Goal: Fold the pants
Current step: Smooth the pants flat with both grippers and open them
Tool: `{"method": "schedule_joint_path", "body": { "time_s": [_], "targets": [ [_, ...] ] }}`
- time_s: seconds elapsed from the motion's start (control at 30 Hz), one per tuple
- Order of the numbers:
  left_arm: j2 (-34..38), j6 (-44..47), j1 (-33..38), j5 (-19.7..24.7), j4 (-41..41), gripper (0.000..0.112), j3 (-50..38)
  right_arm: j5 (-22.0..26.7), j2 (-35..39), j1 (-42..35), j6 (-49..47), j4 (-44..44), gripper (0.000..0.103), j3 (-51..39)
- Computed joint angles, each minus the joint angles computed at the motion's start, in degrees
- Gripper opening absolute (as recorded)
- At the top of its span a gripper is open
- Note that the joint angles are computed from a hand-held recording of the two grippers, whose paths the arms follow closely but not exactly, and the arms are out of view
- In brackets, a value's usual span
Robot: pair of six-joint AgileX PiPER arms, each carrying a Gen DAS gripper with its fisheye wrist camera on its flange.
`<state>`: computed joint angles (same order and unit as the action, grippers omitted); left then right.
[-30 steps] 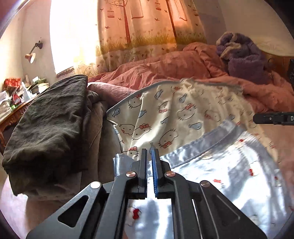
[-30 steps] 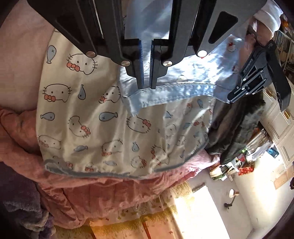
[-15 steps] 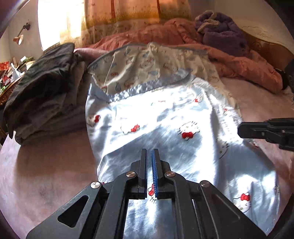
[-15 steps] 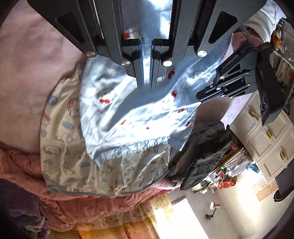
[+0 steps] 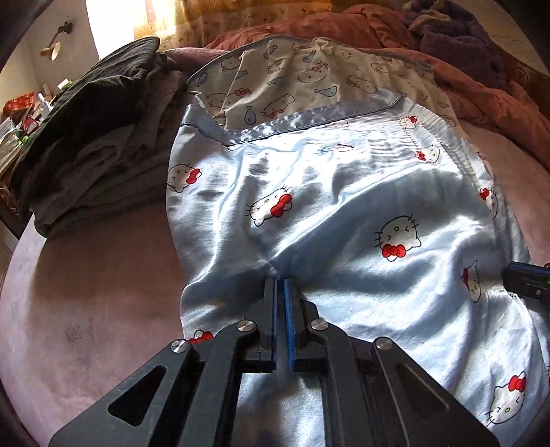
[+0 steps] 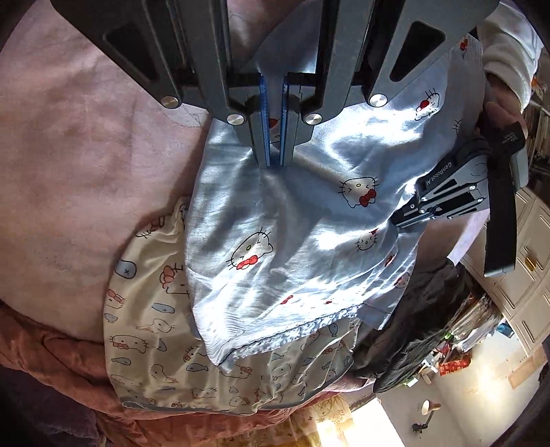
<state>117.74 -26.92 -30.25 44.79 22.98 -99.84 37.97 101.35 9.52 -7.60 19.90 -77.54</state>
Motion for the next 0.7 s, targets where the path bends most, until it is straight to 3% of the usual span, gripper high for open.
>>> {"method": "schedule_joint_path", "body": {
  "time_s": [0.1, 0.17, 0.33, 0.53, 0.63, 0.7],
  "targets": [
    [0.04, 0.24, 0.25, 0.26, -0.37, 0.007, -0.18, 1.24, -1.54, 2.96, 15.30, -13.98, 0.005, -0.27],
    [0.44, -0.66, -0.29, 0.66, 1.14, 0.007, -0.56, 1.36, -2.58, 3.21, 19.22, -17.66, 0.006, 0.47],
    [0.37, -0.82, -0.14, 0.87, 0.60, 0.007, -0.70, -0.79, -6.58, -0.18, 8.13, -4.97, 0.006, 4.32],
    [0.44, -1.10, -0.19, 0.59, 0.95, 0.007, -0.50, -1.96, -12.29, 1.57, -8.25, 11.85, 0.006, 10.40],
    [0.51, -1.62, -0.49, 0.83, 1.84, 0.007, -0.45, -0.35, -10.43, 4.90, -2.82, 7.78, 0.006, 11.77],
    [0.75, -0.49, 0.07, 1.55, 0.03, 0.007, -1.20, -4.36, -10.87, 6.00, -2.64, 7.11, 0.005, 15.33]
  ]
}}
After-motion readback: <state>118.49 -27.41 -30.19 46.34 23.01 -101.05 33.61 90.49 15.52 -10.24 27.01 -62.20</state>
